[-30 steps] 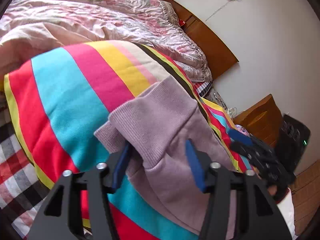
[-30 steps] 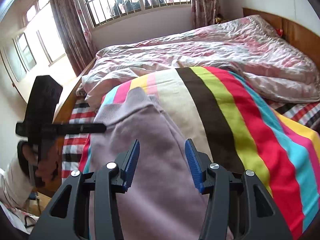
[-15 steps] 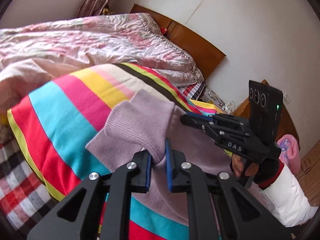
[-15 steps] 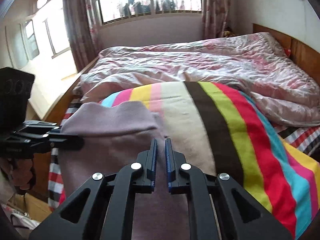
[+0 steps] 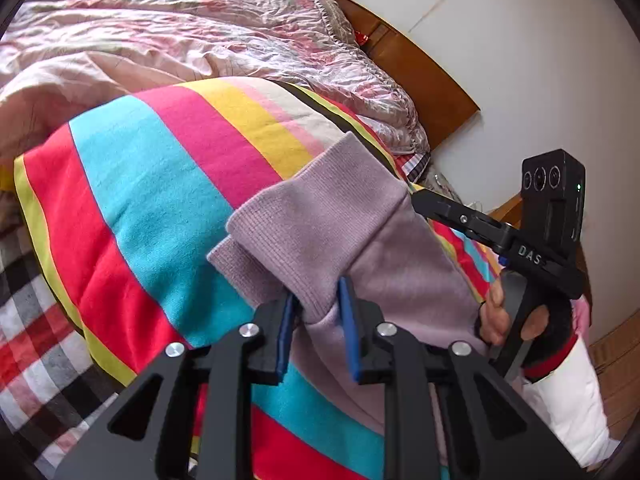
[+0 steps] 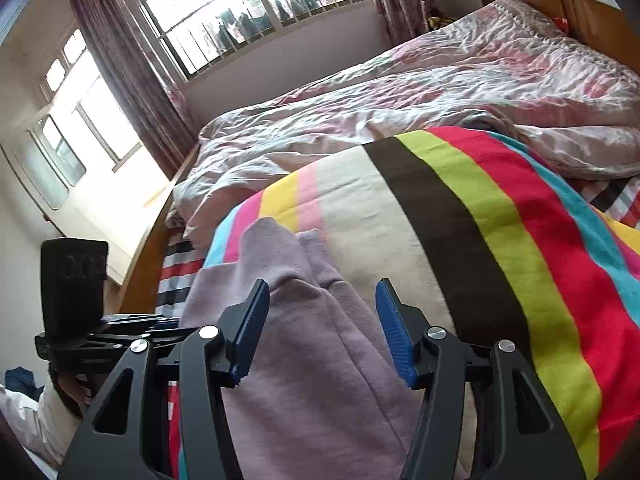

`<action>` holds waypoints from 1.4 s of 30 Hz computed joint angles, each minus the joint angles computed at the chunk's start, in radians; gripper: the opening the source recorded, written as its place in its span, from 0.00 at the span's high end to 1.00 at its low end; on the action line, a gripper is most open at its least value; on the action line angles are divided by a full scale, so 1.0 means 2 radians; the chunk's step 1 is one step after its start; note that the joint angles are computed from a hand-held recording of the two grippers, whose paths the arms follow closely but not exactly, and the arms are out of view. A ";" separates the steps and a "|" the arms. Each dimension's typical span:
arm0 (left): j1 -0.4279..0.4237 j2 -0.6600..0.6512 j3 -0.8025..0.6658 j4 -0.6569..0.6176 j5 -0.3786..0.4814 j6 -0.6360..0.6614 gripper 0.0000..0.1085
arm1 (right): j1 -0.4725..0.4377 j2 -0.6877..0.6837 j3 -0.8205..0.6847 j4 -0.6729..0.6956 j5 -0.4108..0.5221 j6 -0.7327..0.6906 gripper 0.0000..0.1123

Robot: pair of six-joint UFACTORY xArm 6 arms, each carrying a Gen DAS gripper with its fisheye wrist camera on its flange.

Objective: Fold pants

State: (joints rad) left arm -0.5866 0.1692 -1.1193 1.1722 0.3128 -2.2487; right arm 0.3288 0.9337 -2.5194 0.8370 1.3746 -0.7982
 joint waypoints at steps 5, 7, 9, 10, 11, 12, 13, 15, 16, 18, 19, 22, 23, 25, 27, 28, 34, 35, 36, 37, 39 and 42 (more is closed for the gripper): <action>0.003 0.004 -0.003 0.016 -0.002 -0.019 0.79 | 0.024 -0.074 0.122 -0.028 -0.051 -0.078 0.82; -0.005 0.004 -0.011 0.011 0.014 -0.005 0.88 | 0.027 -0.131 0.209 -0.008 -0.106 -0.130 0.88; -0.033 -0.008 -0.024 0.032 0.075 0.004 0.89 | 0.025 -0.181 0.276 0.030 -0.151 -0.175 0.89; -0.048 -0.015 -0.030 0.058 0.102 0.000 0.89 | 0.024 -0.214 0.320 0.065 -0.180 -0.218 0.89; -0.065 -0.020 -0.037 0.072 0.134 0.010 0.89 | 0.025 -0.235 0.344 0.087 -0.199 -0.242 0.89; -0.079 -0.018 -0.048 0.065 0.168 0.037 0.89 | 0.027 -0.240 0.348 0.088 -0.210 -0.246 0.89; -0.082 -0.012 -0.057 0.040 0.181 0.061 0.89 | 0.034 -0.234 0.343 0.068 -0.222 -0.229 0.88; -0.057 0.007 -0.058 -0.057 0.146 0.128 0.88 | 0.049 -0.200 0.312 -0.026 -0.224 -0.159 0.59; -0.035 0.020 -0.043 -0.099 0.098 0.141 0.85 | 0.055 -0.194 0.319 -0.057 -0.244 -0.130 0.54; -0.023 0.006 -0.017 -0.120 0.063 0.112 0.76 | 0.048 -0.196 0.320 -0.057 -0.228 -0.106 0.54; -0.027 -0.004 -0.010 -0.099 0.077 0.088 0.70 | 0.044 -0.205 0.332 -0.041 -0.231 -0.116 0.54; -0.062 -0.035 -0.012 -0.101 0.212 0.091 0.29 | 0.036 -0.233 0.354 -0.032 -0.235 -0.131 0.54; -0.070 -0.041 -0.013 -0.108 0.239 0.091 0.29 | 0.032 -0.242 0.358 -0.026 -0.228 -0.139 0.55; -0.071 -0.059 0.004 -0.091 0.229 0.055 0.30 | 0.026 -0.245 0.346 -0.026 -0.177 -0.144 0.55; -0.072 -0.061 0.005 -0.052 0.202 0.029 0.30 | 0.030 -0.233 0.326 -0.050 -0.128 -0.131 0.55; -0.074 -0.054 -0.006 -0.052 0.198 0.042 0.30 | 0.037 -0.226 0.326 -0.081 -0.124 -0.121 0.55; -0.069 0.003 -0.044 -0.103 0.162 0.069 0.30 | 0.029 -0.234 0.348 -0.079 -0.145 -0.071 0.52; -0.064 -0.009 -0.018 -0.084 0.144 0.028 0.29 | 0.027 -0.255 0.368 -0.074 -0.150 -0.087 0.52; -0.062 -0.020 0.001 -0.073 0.135 -0.003 0.29 | 0.020 -0.281 0.394 -0.059 -0.140 -0.115 0.52; -0.058 -0.032 0.024 -0.050 0.117 -0.048 0.28 | 0.015 -0.298 0.411 -0.053 -0.131 -0.130 0.52; -0.037 -0.049 0.061 0.032 0.054 -0.153 0.28 | 0.005 -0.345 0.465 -0.048 -0.118 -0.163 0.52; -0.014 -0.046 0.063 0.178 -0.008 -0.310 0.30 | 0.002 -0.405 0.556 -0.057 -0.136 -0.190 0.52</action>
